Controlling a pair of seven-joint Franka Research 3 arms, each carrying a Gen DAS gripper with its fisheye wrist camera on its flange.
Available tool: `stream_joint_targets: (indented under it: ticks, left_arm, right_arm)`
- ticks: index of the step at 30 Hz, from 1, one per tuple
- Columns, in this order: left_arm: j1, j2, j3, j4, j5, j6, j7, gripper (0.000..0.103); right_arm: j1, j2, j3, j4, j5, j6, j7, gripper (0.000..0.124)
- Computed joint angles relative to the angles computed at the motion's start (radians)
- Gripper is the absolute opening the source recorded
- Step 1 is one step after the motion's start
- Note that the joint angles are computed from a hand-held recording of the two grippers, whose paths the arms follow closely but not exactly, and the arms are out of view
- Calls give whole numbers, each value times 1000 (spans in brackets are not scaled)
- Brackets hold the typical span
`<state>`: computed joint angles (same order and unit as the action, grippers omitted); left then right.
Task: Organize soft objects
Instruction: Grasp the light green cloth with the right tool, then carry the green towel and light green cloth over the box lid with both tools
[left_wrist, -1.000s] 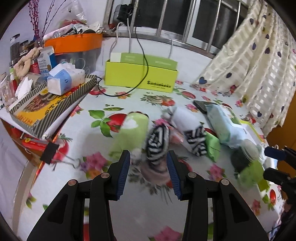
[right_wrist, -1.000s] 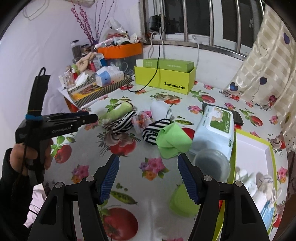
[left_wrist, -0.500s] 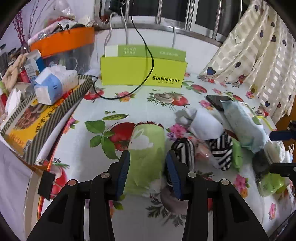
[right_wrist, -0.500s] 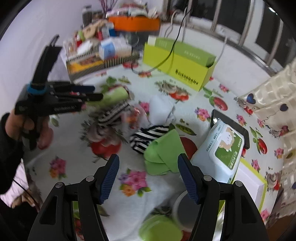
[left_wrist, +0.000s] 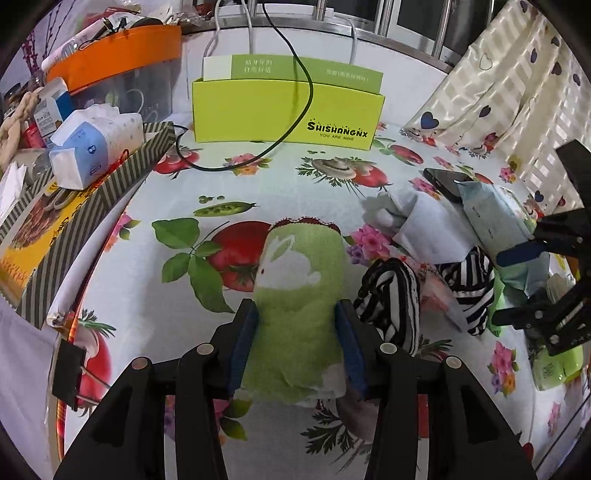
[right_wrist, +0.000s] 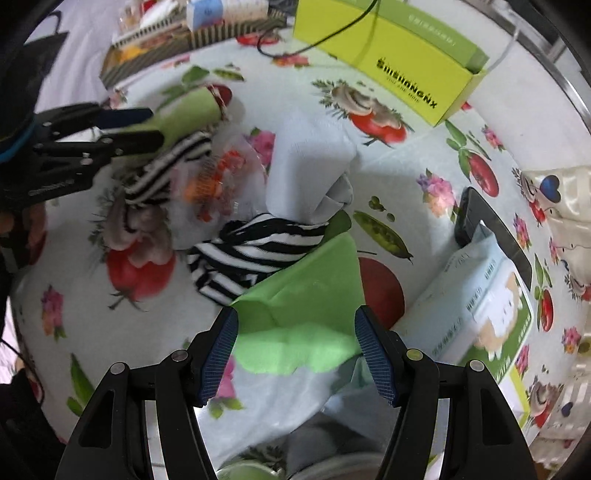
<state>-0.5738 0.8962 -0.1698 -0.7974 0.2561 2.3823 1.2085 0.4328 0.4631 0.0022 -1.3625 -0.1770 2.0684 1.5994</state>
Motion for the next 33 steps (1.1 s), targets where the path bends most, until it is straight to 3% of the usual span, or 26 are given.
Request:
stream_joint_targets:
  ticks: [5, 10, 15, 16, 18, 21, 33]
  left_arm:
    - [-8, 30, 6, 42, 5, -19, 16, 52]
    - [-59, 117, 56, 201, 46, -127, 38, 53]
    - [-53, 110, 56, 188, 34, -117, 40, 50]
    - [-54, 105, 61, 180, 39, -115, 35, 48]
    - [-48, 74, 61, 125, 46, -92, 23, 41]
    - [-36, 8, 54, 8, 60, -42, -12, 37]
    - [12, -262, 24, -433, 139, 192, -240, 35]
  right_arm:
    - [7, 71, -3, 107, -11, -87, -53, 66]
    - [-4, 99, 1, 152, 27, -108, -92, 61]
    - [-12, 101, 13, 154, 73, -102, -143, 24]
    - [-4, 97, 9, 148, 65, -97, -143, 21]
    - [12, 90, 2, 135, 46, -84, -134, 12]
    - [24, 65, -6, 92, 23, -50, -102, 10]
    - [1, -197, 38, -262, 42, 250, -3, 9]
